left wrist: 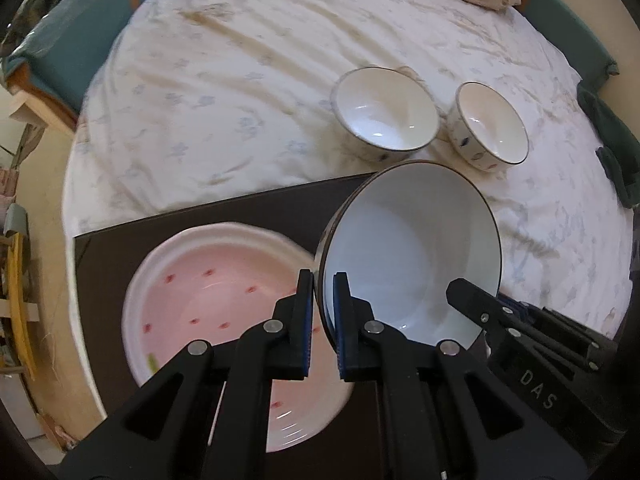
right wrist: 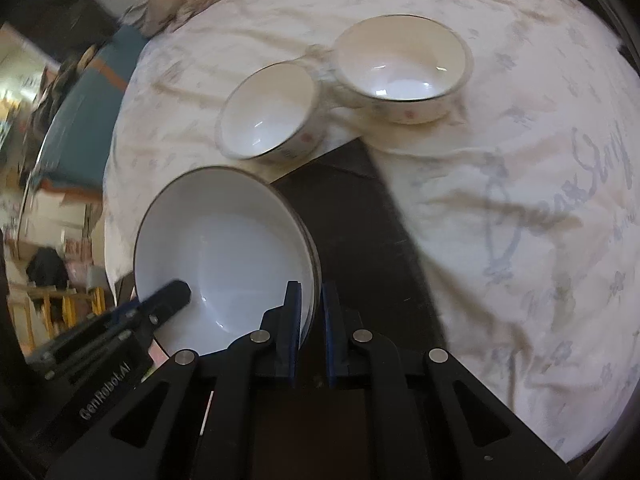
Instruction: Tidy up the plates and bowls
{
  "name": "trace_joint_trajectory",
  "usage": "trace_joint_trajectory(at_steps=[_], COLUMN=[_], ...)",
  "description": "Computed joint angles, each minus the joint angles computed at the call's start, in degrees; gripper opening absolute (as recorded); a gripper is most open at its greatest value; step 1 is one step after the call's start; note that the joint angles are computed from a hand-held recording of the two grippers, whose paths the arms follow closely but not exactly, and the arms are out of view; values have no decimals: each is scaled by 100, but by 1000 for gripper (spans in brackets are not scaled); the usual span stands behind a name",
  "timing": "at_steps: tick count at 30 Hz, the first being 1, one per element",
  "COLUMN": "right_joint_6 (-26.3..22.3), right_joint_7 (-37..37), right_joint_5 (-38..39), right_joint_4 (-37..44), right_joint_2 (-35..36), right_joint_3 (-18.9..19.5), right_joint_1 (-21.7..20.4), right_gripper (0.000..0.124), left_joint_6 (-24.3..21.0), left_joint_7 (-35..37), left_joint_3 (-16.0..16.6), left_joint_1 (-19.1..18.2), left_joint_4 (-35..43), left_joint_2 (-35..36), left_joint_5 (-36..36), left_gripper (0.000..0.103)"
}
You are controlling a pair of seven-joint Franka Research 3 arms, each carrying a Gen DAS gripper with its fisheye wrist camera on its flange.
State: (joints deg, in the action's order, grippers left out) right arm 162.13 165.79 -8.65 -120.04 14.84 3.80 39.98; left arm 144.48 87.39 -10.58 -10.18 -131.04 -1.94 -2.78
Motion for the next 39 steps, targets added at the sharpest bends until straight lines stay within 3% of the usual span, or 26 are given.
trace_joint_trajectory(at_steps=[9,17,28,39], right_joint_6=[-233,-455,-1163,-1242], right_joint_7=[-338,-925,-1466,-1604], right_joint_5=[-83,359,758,1159], right_joint_4=[1007,1916,2730,2585], right_joint_2=[550,1179,1761,1788], right_joint_3=[86,178,176,272], right_joint_1=[349,574,695,555], right_gripper=[12,12,12,13], left_joint_6=[37,-3,-55,-129], left_joint_7=[602,1371,2041,2014], left_joint_3=[440,812,780,623], left_joint_1=[309,516,684,791], left_joint_4=[-646,-968,-953,-836], left_joint_2=[-741,-847,-503,-298], left_joint_5=[-406,-1059,-1741,-1754], left_gripper=[7,7,7,7])
